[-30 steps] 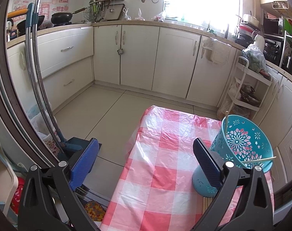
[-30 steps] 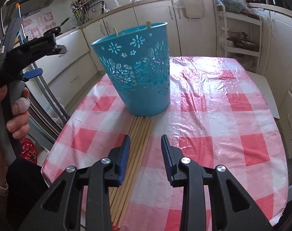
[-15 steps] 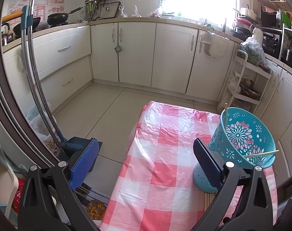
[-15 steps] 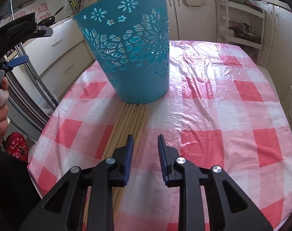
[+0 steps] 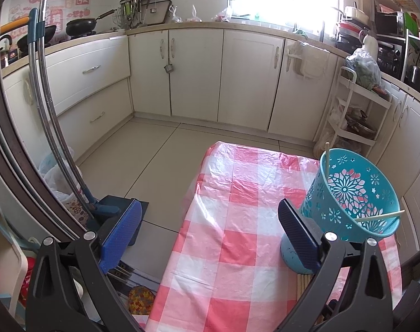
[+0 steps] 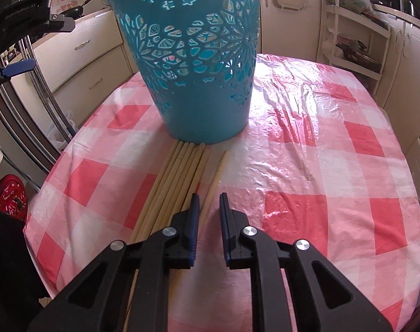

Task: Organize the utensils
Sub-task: 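Move the right tool back to the sticks while the left tool approaches them, then close the left tool on another wooden stick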

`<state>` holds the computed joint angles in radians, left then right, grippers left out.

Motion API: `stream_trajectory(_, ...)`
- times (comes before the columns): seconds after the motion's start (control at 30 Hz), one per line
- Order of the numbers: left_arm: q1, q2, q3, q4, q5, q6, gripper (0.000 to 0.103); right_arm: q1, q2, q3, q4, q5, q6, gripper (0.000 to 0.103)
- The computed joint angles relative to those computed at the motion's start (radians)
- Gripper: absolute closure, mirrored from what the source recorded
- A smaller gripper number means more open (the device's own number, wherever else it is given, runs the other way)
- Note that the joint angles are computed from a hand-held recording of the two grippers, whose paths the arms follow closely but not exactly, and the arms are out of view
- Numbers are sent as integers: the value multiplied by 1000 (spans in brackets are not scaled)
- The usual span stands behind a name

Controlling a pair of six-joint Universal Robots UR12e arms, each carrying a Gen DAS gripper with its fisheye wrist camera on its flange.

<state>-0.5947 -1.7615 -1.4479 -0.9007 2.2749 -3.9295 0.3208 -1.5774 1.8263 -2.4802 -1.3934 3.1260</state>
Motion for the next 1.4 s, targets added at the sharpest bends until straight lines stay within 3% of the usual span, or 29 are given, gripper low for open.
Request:
stream_trajectory(0.1, 2, 5, -6, -35, -19, 2, 8, -3, 1, -16, 47, 3, -69, 92)
stream_trajectory(0.23, 0, 13, -23, -92, -107, 39, 8, -25, -5, -28, 102, -1, -142, 93)
stream_trajectory(0.4, -25, -17, -16, -119, -243, 100, 8, -86, -18, -5, 92, 81, -48, 95)
stream_trajectory(0.53, -44, -64, 24, -159, -277, 160, 8, -92, -22, 2, 87, 102, -33, 95)
stream_trajectory(0.7, -31, -80, 35, -186, -352, 139, 8, -103, -22, 5, 87, 132, -22, 95)
stream_trajectory(1.4, -20, -113, 69, -261, -368, 109, 8, -103, -15, -2, 91, 140, -20, 93)
